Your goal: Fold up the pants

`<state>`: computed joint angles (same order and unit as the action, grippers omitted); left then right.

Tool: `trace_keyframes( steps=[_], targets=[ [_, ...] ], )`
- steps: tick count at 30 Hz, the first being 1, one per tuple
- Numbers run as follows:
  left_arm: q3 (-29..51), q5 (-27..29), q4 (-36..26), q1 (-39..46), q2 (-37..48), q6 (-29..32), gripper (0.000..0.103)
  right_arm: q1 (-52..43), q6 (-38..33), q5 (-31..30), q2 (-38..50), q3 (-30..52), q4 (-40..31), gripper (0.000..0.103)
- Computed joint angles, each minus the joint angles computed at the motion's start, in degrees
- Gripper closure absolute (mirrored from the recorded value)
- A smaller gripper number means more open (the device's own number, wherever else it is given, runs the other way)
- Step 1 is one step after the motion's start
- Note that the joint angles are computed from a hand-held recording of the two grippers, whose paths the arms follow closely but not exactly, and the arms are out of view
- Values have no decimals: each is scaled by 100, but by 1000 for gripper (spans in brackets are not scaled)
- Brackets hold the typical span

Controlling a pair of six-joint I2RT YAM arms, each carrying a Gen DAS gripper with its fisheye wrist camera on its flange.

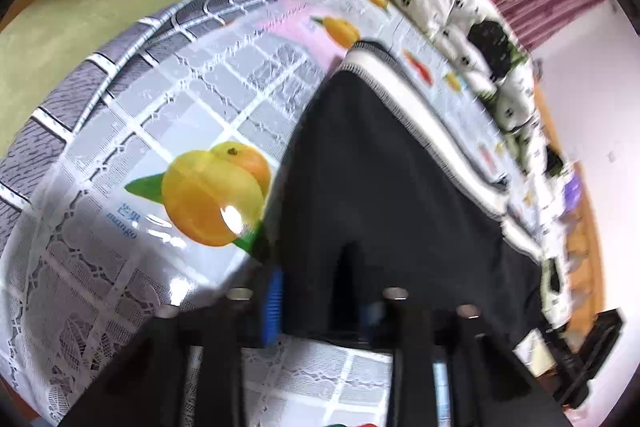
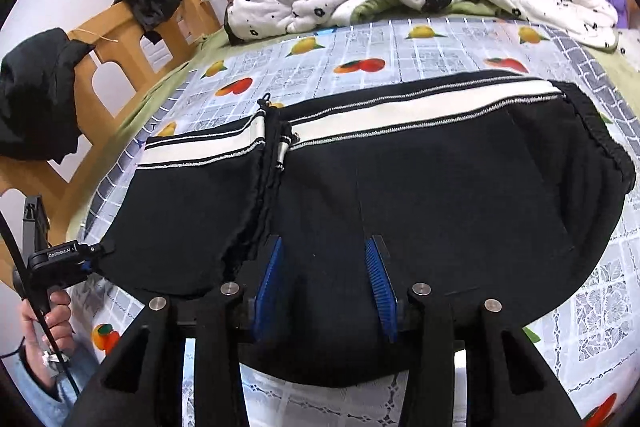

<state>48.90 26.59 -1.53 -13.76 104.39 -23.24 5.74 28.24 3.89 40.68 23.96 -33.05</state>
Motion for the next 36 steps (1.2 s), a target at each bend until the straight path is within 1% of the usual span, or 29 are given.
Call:
trace_keyframes(
  steps=[2,4,6,7,8,10,11,14,17,18,20,21,25,27,28,29,30,31,32,33,34,35,36],
  targets=[
    [-69,36,78,14,-221,125,86,-100,-122,9,-135,12,-113,60],
    [-127,-202,195,-223,-566,147,87,-190,-266,72,-261,74,-287,60],
    [-60,-464,152,-489,-819,290,87,-396,-465,80,-524,105,-455,60],
    [0,-697,141,-747,-1008,313,87,-566,-574,34,-697,108,-558,60],
    [63,-746,135,-874,-1096,305,87,-740,-674,-50,-831,103,-637,60],
    [245,-814,110,-1190,-1234,234,88,-1445,-1052,-511,-1099,101,-819,60],
    [435,-934,22,-1442,-1255,255,88,-2000,-1330,-894,-1250,80,-931,60],
    [894,-1360,-158,-2254,-1148,376,89,-3332,-2057,-1777,-1407,54,-1148,60],
    [1336,-1561,-90,-3177,-678,339,90,-4417,-2753,-2383,-1480,-26,-1331,60],
    [1450,-1644,-48,-3451,-494,315,90,-4648,-2931,-2471,-1487,-41,-1371,60],
    [1735,-1814,-57,-3916,-45,259,90,-5301,-3381,-2784,-1441,-53,-1439,60],
    [1932,-1866,-57,-4148,282,197,90,-5727,-3679,-3035,-1371,-23,-1529,60],
    [2539,-1898,-161,-4610,1306,0,90,-6835,-4394,-3747,-1001,100,-1721,60],
    [2468,-2091,-13,-4704,1343,133,89,-7075,-4532,-3963,-774,169,-1757,60],
    [2375,-2161,27,-4727,1230,237,88,-7132,-4570,-4052,-674,189,-1770,60],
    [2207,-2097,111,-4698,1055,332,82,-7116,-4554,-4116,-578,206,-1762,60],
    [2008,-1942,191,-4634,863,391,78,-7021,-4488,-4148,-489,220,-1722,60],
    [1807,-1801,199,-4570,647,434,78,-6858,-4382,-4158,-512,213,-1721,59],
    [1631,-1712,215,-4498,470,465,70,-6768,-4368,-4198,-516,214,-1740,57],
    [1248,-1643,411,-4401,164,462,56,-6390,-4107,-4158,-560,179,-1620,53],
    [918,-1743,591,-4345,-75,412,46,-6026,-3857,-4085,-617,138,-1509,49],
    [497,-1771,857,-4258,-376,406,38,-5596,-3572,-4002,-632,87,-1341,48],
    [26,-1792,1140,-4156,-697,431,37,-5122,-3248,-3892,-601,30,-1123,48]
  ],
)
